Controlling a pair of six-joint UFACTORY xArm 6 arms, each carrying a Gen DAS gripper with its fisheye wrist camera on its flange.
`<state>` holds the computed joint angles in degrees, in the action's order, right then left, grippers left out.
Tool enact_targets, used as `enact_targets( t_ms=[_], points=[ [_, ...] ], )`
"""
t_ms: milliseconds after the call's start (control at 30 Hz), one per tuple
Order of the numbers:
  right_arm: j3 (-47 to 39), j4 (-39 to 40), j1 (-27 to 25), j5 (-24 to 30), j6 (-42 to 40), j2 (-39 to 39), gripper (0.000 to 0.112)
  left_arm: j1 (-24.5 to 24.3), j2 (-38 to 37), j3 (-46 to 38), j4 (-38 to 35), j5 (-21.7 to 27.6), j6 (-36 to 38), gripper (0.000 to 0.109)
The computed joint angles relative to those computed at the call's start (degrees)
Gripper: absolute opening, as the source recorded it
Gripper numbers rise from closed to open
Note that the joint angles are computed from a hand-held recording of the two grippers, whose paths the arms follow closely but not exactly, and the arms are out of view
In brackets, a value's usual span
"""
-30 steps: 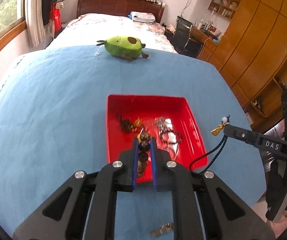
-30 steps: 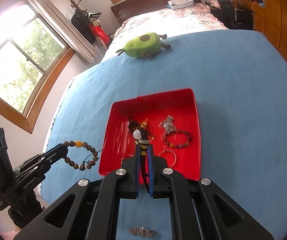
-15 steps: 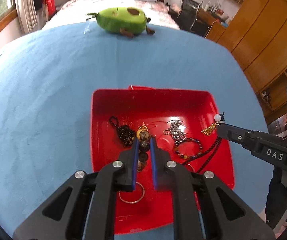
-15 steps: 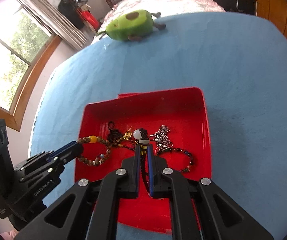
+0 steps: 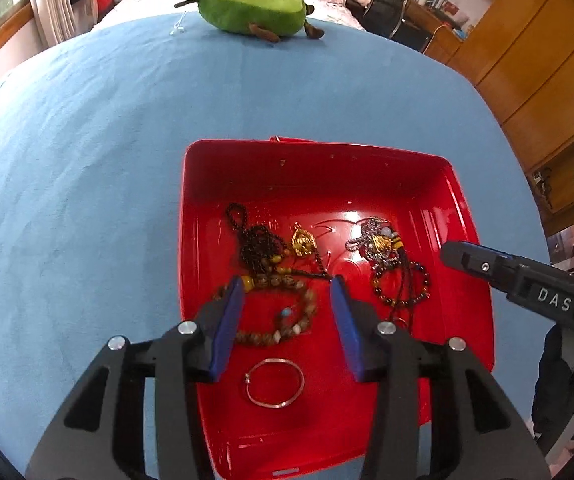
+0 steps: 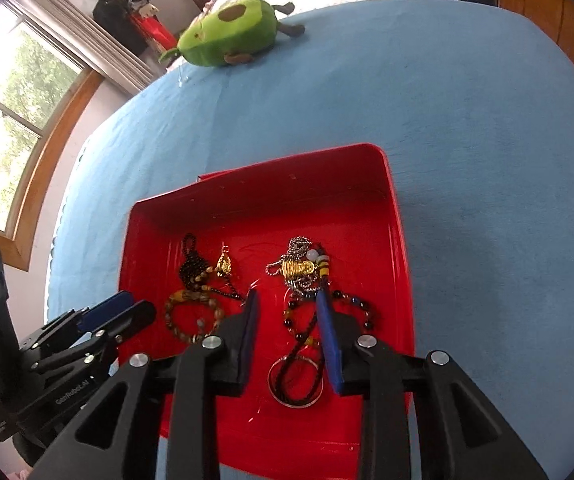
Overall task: Organize jewelry
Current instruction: 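Open both grippers and withdraw them from the tray, then move both grippers toward the silver watch and orange ring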
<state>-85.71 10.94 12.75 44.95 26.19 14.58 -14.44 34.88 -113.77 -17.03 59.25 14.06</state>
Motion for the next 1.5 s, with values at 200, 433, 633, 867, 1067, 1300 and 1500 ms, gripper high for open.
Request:
enact_targets(
  t_ms=[200,433,633,867,1067,1300,1500],
  points=[
    [6.4,-0.6,0.5,-2.9,1.4,-5.9,0.03,0.0,-7.1,9.0,0.1,-3.8,0.6,0.046],
    [14.6,-1.2,2.3,-5.4,4.5,-13.8,0.03,0.4,-17.0,20.1,-0.8,-7.7,1.8,0.054],
    [20.8,-1.9,4.0,-5.7,6.4,-19.7,0.03,1.0,-23.9,27.7,-1.3,-9.7,2.3,0.062],
    [25.7,-3.3,5.4,-5.7,8.9,-24.8,0.03,1.7,-30.2,34.4,-1.8,-11.0,2.6,0.08],
    [29.8,-4.1,6.7,-5.4,10.9,-29.0,0.03,2.5,-34.6,39.2,-1.6,-11.9,2.8,0.085],
    [35.7,-4.3,9.0,-4.4,13.1,-34.0,0.03,4.2,-38.4,44.9,-0.6,-10.1,3.1,0.087],
    [42.3,-2.7,10.9,-3.9,15.1,-38.4,0.03,4.5,-41.5,51.7,1.5,-8.4,3.2,0.087]
  ],
)
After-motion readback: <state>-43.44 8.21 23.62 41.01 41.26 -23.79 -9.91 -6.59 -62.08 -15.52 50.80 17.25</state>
